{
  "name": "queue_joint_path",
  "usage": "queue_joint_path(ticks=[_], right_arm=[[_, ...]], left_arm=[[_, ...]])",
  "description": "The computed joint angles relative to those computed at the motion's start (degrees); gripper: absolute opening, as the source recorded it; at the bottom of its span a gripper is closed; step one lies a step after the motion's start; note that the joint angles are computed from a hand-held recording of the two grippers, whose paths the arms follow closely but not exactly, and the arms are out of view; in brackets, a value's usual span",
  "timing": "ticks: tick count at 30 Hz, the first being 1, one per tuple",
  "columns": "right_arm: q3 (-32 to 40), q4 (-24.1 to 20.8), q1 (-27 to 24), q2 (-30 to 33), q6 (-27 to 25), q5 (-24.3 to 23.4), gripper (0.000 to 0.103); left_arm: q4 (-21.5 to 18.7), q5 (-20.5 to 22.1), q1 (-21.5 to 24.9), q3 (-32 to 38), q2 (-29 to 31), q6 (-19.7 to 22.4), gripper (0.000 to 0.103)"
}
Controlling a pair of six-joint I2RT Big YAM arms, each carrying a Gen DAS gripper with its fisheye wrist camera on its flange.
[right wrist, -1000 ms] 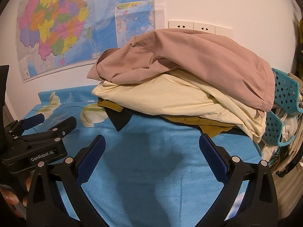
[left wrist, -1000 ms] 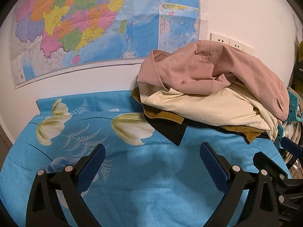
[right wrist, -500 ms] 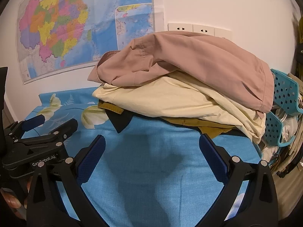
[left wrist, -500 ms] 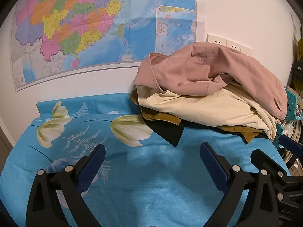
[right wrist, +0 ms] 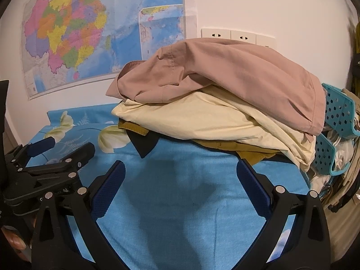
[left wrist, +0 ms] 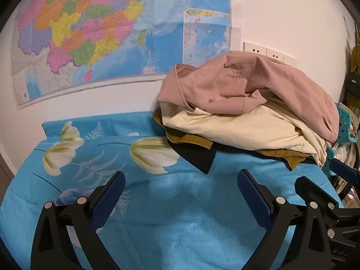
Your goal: Fold large clothes
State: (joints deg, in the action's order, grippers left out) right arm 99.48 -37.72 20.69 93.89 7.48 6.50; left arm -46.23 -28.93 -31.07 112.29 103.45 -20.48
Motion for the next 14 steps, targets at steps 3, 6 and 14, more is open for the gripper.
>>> queue_joint_path(ticks=[3,6,14], right_arm=[[-0.12,0.01,-0.03,-0.06,0.22,-0.37,0.098],[-0.33,0.25,-0.12,-0.13,0.3,-0.82,0.098],[-0.07,-0.16,-0.16,0.01,0.23,-1.08,0.098]], left_arm=[[0.79,-0.09,-0.12,-0.48,-0.27,0.58,0.096],[0.13,0.76,0.04,-0.22,-0.18,0.07,0.096],[-1.36,1.06,0.04,0.13,0.1,-1.06,0.096]])
